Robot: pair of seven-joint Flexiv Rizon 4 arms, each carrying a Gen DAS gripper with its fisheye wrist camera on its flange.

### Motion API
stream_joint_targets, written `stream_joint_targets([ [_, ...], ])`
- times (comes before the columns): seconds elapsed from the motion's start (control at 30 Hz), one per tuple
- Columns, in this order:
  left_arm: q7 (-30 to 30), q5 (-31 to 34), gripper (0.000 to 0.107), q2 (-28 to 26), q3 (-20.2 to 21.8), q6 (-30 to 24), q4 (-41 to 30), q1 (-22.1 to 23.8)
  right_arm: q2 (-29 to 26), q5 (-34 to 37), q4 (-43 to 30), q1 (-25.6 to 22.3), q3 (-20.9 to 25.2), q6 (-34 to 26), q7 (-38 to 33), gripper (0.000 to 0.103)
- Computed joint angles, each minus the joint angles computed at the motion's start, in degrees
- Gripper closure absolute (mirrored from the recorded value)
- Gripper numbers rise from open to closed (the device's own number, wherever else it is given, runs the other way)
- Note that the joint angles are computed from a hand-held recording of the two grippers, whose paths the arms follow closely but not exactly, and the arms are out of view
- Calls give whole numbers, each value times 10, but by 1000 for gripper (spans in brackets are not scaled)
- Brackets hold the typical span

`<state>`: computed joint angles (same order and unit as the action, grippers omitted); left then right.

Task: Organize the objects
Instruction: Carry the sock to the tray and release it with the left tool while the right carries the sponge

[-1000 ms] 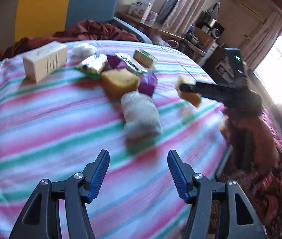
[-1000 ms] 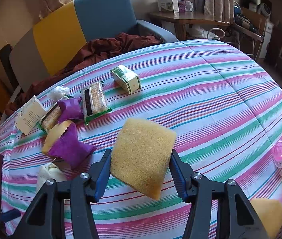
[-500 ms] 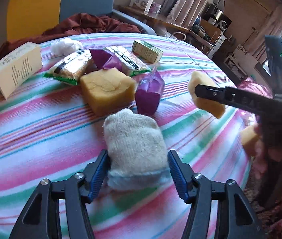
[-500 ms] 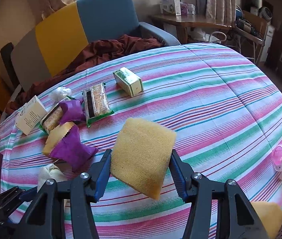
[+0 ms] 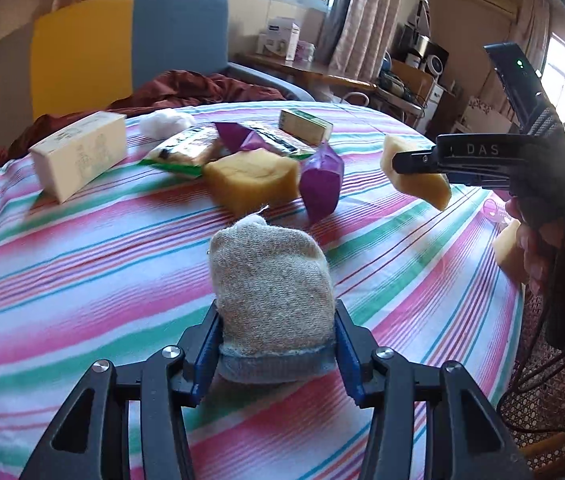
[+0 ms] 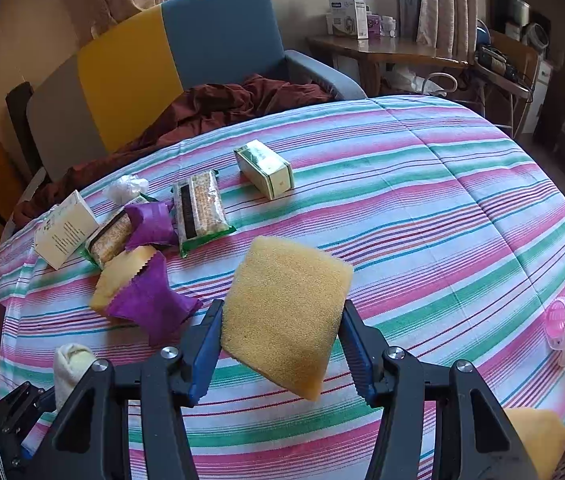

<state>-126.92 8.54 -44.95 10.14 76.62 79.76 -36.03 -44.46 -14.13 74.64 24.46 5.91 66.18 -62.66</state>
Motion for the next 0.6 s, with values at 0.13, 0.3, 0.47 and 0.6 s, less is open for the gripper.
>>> stream_joint_targets([
  [0.13,-21,6,56,16,14,25,34,-9,6,13,12,-8,25,41,-29,47],
  [0.3,-28,10,56,29,20,39,57,-18,6,31,22,-29,100,102,-136,47],
  [0.47,-34,22,56,52,41,48,93,-36,-5,50,13,-33,154,79,-239,47],
  [0.6,-52,28,56,73,45,63,129,-42,-7,57,10,-10,136,55,-276,47],
])
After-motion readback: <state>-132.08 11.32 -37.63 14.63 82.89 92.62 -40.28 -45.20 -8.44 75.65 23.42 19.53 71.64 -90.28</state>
